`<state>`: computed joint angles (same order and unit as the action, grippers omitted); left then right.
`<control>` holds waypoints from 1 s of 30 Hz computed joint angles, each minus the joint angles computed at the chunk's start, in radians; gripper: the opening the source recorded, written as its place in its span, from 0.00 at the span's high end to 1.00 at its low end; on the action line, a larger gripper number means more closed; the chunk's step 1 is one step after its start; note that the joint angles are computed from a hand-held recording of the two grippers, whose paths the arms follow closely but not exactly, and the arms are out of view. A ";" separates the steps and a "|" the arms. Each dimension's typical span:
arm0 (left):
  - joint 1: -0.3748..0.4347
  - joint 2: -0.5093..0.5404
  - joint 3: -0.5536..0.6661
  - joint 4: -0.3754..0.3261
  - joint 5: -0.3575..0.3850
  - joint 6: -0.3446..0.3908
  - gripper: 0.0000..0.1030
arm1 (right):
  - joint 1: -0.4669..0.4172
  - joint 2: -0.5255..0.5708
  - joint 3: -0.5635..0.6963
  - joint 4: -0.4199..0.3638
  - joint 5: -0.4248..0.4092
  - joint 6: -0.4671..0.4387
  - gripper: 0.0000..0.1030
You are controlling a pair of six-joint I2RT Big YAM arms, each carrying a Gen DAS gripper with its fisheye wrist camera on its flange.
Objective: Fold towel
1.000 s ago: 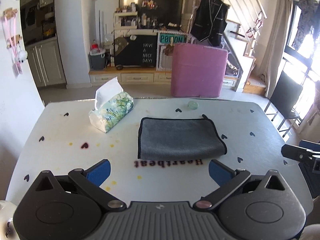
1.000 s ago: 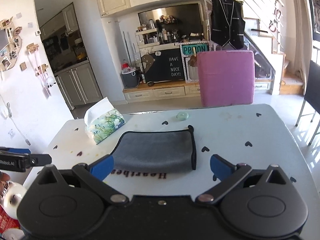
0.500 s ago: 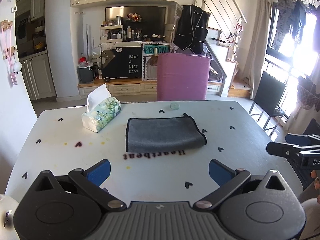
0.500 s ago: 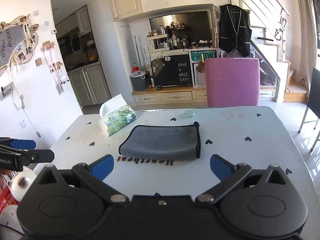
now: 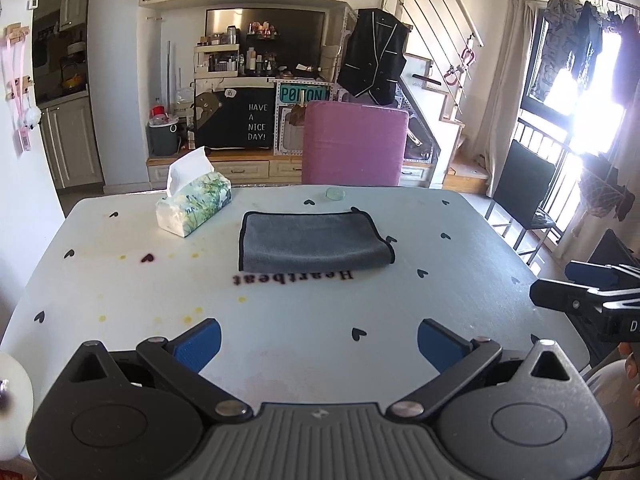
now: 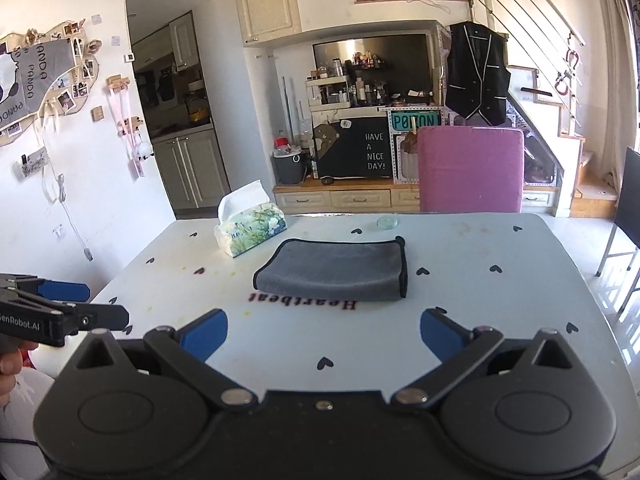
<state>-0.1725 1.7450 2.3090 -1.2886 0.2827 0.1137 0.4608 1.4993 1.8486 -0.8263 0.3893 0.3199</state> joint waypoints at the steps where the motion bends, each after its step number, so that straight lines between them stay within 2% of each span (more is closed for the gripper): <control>1: 0.001 -0.013 -0.024 0.012 -0.001 0.003 0.00 | 0.004 -0.005 -0.009 0.005 0.006 -0.002 0.00; 12: 0.011 -0.091 -0.161 0.074 0.006 0.030 0.00 | 0.051 -0.035 -0.089 0.049 0.075 -0.042 0.00; 20: 0.012 -0.120 -0.220 0.094 -0.022 0.061 0.00 | 0.068 -0.059 -0.126 0.076 0.092 -0.039 0.00; 30: 0.023 -0.166 -0.287 0.145 -0.006 0.066 0.00 | 0.079 -0.073 -0.153 0.080 0.108 -0.036 0.00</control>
